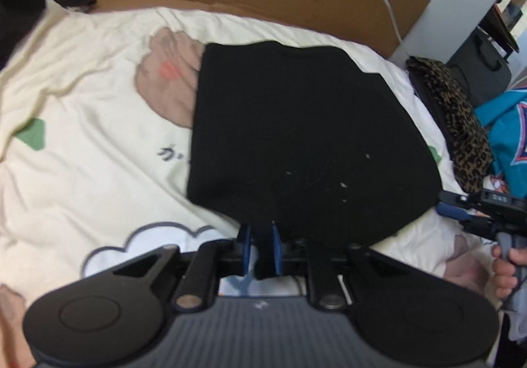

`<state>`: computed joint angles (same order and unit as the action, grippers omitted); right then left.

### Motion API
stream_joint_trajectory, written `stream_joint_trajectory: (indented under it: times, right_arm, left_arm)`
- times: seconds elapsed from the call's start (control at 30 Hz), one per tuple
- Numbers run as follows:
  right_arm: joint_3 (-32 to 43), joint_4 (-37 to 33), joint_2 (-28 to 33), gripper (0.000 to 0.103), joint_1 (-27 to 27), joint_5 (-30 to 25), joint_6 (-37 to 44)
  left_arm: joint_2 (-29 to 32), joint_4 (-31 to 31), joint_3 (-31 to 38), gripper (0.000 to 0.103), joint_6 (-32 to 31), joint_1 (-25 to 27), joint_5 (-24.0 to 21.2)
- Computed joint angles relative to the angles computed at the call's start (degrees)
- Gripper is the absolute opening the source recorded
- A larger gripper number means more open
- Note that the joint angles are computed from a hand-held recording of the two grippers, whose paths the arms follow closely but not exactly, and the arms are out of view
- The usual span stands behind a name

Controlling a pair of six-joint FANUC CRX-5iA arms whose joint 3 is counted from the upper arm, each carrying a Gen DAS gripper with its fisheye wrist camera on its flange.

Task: Fold clothes
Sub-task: 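Grasp the folded black shorts edge with both tools, then lift the folded shorts with both tools and carry them toward the leopard pillow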

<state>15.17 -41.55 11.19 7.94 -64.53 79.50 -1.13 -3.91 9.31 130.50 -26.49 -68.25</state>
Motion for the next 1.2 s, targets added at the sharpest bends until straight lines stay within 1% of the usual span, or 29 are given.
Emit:
stream_joint_trajectory:
  times: [0.03,0.13,0.27,0.33,0.43,0.47,0.57,0.6,0.67,0.7,0.77,0.83,0.9,0.93,0.97,1.13,1.17,1.2]
  right_arm:
    - [0.3,-0.77,0.44,0.039,-0.24,-0.04,-0.51]
    - [1.79,-1.06,1.27,0.039,-0.49,-1.2,-1.07]
    - [2.01,-3.62,0.83,0.038,-1.85,-1.32,-0.93]
    - [1.34,-4.97,0.11,0.037,-2.36,-0.81,-1.74]
    - [1.27,-6.5,0.29,0.037,-2.59,-1.77,-1.31]
    - [1.44,-6.27,0.62,0.037,-2.31,-2.27,-1.34]
    - [1.6,-6.42,1.52,0.037,-1.7,-2.9,-1.21]
    - [1.59,-7.05,1.71,0.036,-1.78,-2.99,-1.29]
    - [1.67,-7.8,1.87,0.033,-1.92,-2.85,-1.54]
    - [1.78,-7.79,1.85,0.027,-1.93,-2.6,-1.72]
    - [1.72,-7.63,1.59,0.026,-2.04,-1.56,-1.89]
    - [1.15,-7.73,1.21,0.026,-2.52,0.19,-2.62]
    - [1.06,-8.17,1.51,0.026,-3.08,0.49,-3.43]
    - [1.07,-8.23,1.71,0.026,-3.22,0.44,-3.73]
    - [0.99,-8.07,1.85,0.026,-3.13,0.37,-3.75]
    - [1.0,-10.08,2.81,0.026,-2.99,-0.28,-3.25]
    - [1.01,-10.38,2.99,0.026,-2.96,-0.37,-3.26]
    - [1.04,-10.51,3.16,0.024,-2.91,-0.4,-3.25]
  left_arm:
    - [0.4,0.7,-0.16,0.014,-0.47,0.11,0.37]
    - [2.0,0.08,0.74,0.014,-1.57,-0.72,-0.08]
    - [2.75,0.47,0.8,0.017,-2.52,-0.67,0.0]
    - [3.3,0.07,1.21,0.02,-2.95,-0.84,-0.96]
    - [4.08,-1.06,2.08,0.027,-3.51,-1.52,-2.78]
    - [4.37,-1.45,2.46,0.031,-3.79,-1.76,-3.52]
    - [4.15,-1.72,2.46,0.033,-4.16,-2.04,-4.32]
    - [3.96,-1.78,2.41,0.035,-4.2,-2.09,-4.59]
    - [3.43,-1.85,2.14,0.037,-4.0,-2.11,-5.0]
    - [2.98,-1.72,1.77,0.038,-3.62,-2.0,-4.98]
    - [1.89,-1.46,0.81,0.038,-2.56,-1.63,-4.86]
    - [1.45,-2.99,1.17,0.038,-1.71,-2.03,-6.31]
    - [0.53,-3.41,0.59,0.034,-0.11,-1.9,-6.5]
    - [-0.23,-2.95,-0.26,0.034,0.57,-1.45,-5.94]
    - [-1.28,-1.7,-1.73,0.034,0.87,-0.67,-4.44]
    - [-4.65,6.37,-8.45,0.034,-1.16,2.32,4.39]
    - [-4.57,7.35,-9.07,0.035,-1.74,2.55,5.1]
    - [-4.22,7.58,-9.22,0.035,-2.21,2.46,5.35]
